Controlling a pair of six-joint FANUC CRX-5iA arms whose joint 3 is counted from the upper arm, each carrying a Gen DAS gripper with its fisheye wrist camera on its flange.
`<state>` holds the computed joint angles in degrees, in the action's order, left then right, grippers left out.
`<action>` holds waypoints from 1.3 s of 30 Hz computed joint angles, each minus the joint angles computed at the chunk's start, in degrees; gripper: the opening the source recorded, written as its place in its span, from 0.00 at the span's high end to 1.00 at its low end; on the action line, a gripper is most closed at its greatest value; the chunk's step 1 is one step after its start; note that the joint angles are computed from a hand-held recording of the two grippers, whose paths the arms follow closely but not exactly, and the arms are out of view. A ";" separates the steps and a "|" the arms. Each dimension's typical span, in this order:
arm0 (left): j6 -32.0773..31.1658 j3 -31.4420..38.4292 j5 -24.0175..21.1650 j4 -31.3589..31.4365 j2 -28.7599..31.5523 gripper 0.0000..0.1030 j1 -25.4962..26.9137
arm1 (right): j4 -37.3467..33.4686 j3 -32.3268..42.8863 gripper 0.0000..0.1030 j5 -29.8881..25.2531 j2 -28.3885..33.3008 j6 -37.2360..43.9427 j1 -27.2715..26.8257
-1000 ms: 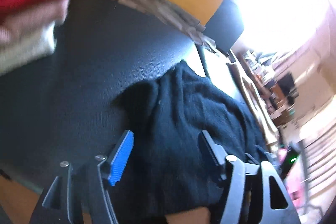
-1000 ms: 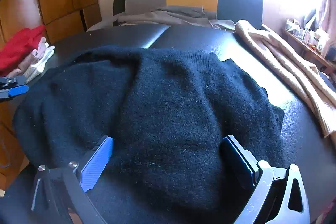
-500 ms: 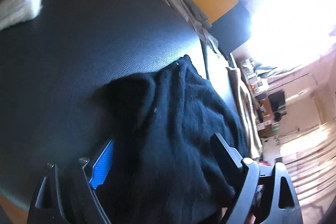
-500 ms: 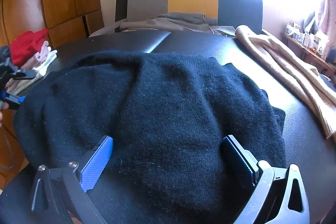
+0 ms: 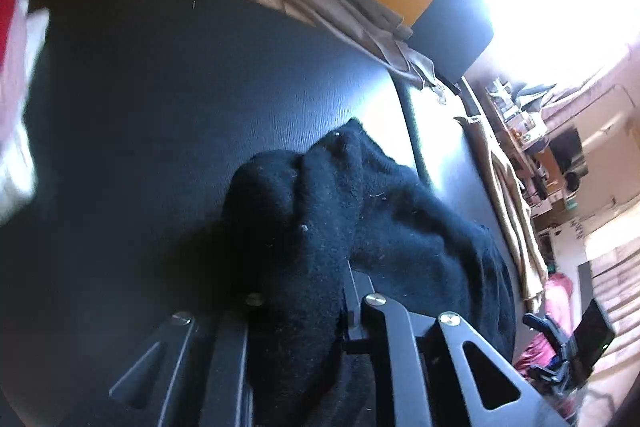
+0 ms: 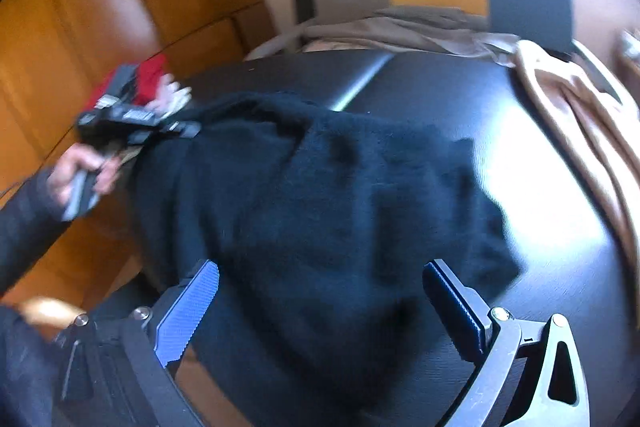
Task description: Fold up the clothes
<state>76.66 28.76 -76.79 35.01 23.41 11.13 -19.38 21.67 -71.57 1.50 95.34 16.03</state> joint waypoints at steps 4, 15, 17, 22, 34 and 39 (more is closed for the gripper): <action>0.79 7.53 -3.70 -1.80 2.82 0.86 -0.19 | -7.72 10.37 0.00 -10.48 6.00 7.08 -4.34; -4.40 4.17 -6.24 12.23 -0.84 0.88 0.21 | 6.40 11.67 0.00 -11.88 13.53 16.05 3.55; -5.78 2.39 -6.00 16.22 -1.98 0.89 -0.70 | 6.20 8.86 0.00 -8.53 11.89 14.37 3.57; -7.12 0.90 -4.38 21.60 -2.60 0.90 -5.85 | 6.24 4.08 0.00 -2.45 9.26 10.75 3.86; -6.26 5.74 -4.53 22.91 4.68 0.99 -19.29 | 2.44 -5.02 0.00 8.96 3.69 8.60 2.70; -3.34 8.10 -7.03 18.73 8.26 1.00 -21.88 | -0.75 -3.91 0.00 9.50 4.38 10.15 0.75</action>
